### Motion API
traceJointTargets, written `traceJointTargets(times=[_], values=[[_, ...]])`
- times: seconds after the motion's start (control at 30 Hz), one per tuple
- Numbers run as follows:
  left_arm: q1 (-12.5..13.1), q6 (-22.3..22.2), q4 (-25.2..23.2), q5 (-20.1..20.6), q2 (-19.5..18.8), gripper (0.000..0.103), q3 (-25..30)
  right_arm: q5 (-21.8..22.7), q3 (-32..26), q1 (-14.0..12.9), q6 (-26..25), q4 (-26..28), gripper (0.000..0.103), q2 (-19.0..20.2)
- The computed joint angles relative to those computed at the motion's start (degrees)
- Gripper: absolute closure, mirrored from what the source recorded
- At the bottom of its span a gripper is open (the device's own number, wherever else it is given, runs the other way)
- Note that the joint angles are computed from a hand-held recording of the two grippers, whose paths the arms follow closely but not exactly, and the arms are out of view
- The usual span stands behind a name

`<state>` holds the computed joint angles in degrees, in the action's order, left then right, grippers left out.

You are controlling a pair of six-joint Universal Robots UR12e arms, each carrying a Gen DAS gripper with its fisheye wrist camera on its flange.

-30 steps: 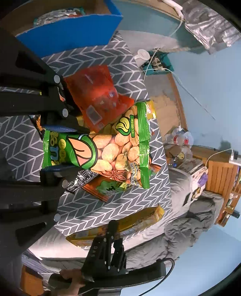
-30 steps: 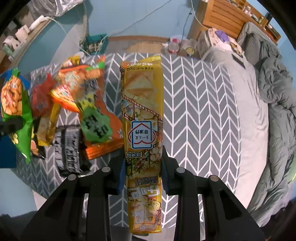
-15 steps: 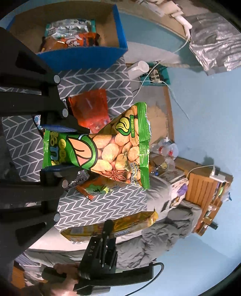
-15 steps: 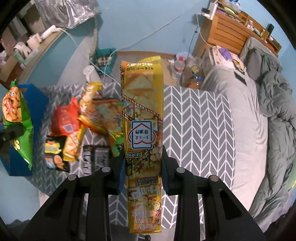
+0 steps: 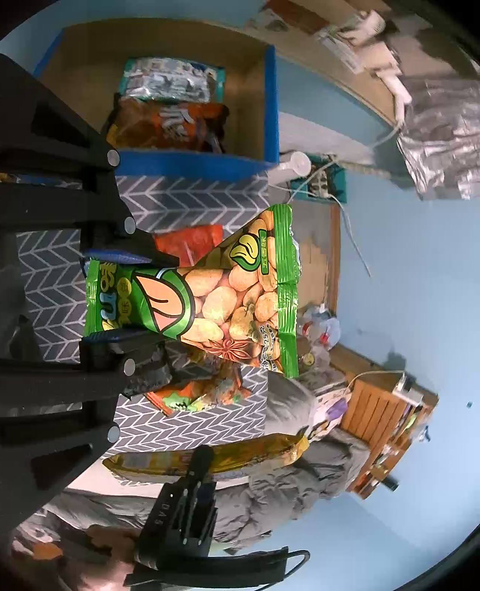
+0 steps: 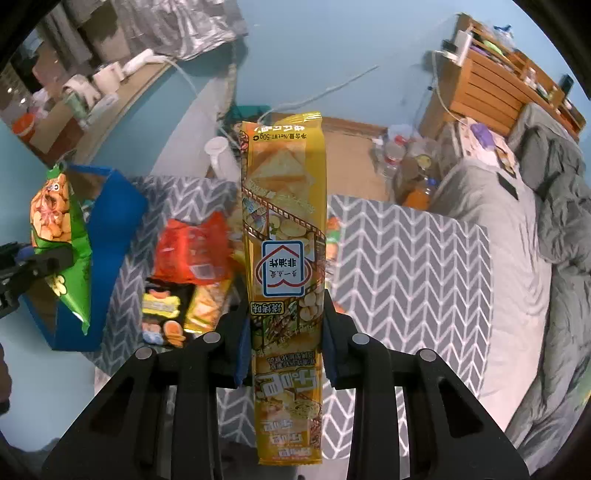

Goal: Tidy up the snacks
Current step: 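Carry the yellow packet and green bag over the cardboard box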

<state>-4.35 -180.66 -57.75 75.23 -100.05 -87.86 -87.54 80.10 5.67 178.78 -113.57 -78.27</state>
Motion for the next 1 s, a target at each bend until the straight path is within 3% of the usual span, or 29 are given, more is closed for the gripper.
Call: traceJointTargets(times=[1.0], values=[[7.57,-7.47,4.06,3.08,4.48,0.074,-4.99,7.35,-13.67,7.79,-7.15,3.82,0.073,9.90]])
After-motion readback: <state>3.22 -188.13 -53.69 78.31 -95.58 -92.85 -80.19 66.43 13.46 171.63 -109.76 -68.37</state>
